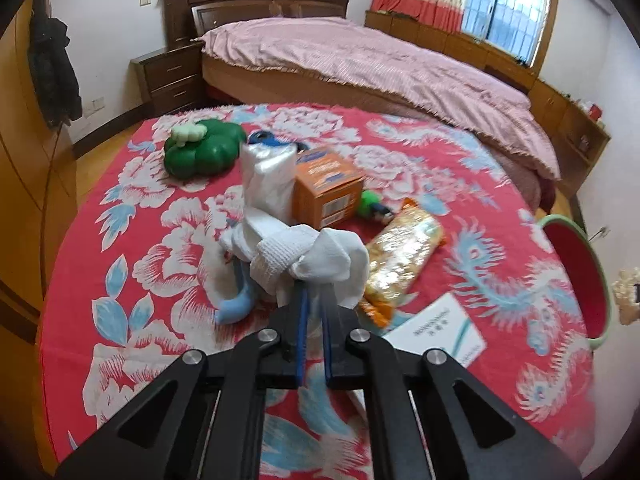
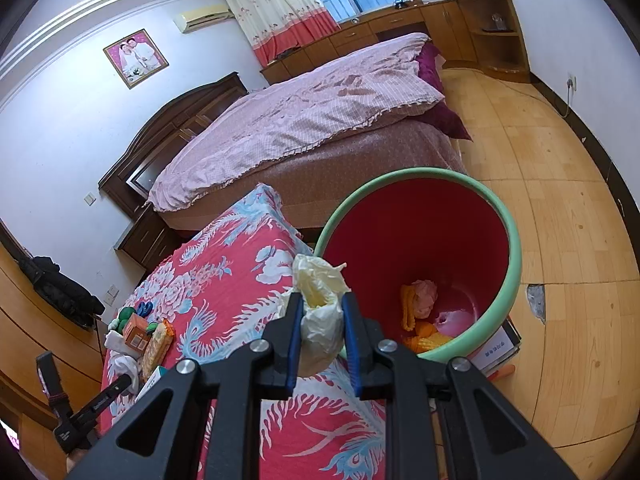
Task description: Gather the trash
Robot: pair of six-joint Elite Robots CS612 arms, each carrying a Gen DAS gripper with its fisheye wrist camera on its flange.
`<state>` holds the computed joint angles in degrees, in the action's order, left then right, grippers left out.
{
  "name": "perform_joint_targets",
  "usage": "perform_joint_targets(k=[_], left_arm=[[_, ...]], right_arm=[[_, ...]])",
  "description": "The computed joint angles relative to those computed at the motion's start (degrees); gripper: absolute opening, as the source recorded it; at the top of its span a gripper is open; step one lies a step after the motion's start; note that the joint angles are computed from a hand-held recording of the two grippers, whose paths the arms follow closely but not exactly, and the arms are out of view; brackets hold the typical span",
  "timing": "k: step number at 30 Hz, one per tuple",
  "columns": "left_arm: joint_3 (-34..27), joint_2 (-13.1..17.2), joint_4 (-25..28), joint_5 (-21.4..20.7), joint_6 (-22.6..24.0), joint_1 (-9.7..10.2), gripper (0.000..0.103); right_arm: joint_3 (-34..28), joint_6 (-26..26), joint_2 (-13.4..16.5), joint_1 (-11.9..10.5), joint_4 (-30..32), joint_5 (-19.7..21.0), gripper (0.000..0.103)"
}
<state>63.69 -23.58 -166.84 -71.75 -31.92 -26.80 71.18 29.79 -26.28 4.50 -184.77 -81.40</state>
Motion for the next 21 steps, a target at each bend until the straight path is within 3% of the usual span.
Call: perform_joint_targets(k=[7,10,21], left_arm=[[1.32,-1.43,-5.89,-1.00,2.49,-0.83,0.005],[1.07,-1.59,-7.56,-4.02,3.03,-1.04,0.005],[-8.45,2.34,-3.80,-14.75,9.40,-2.65,0.005]], right_arm=[[0.63,0.41,-0.30,-0.09,-1.15,-0.15,0.021],[1.07,0.77,-0.45,-0.24,-1.56,-0.39,0.021],[0.86,2.94,-0.09,-1.04,-0.83,-1.38,0.022]])
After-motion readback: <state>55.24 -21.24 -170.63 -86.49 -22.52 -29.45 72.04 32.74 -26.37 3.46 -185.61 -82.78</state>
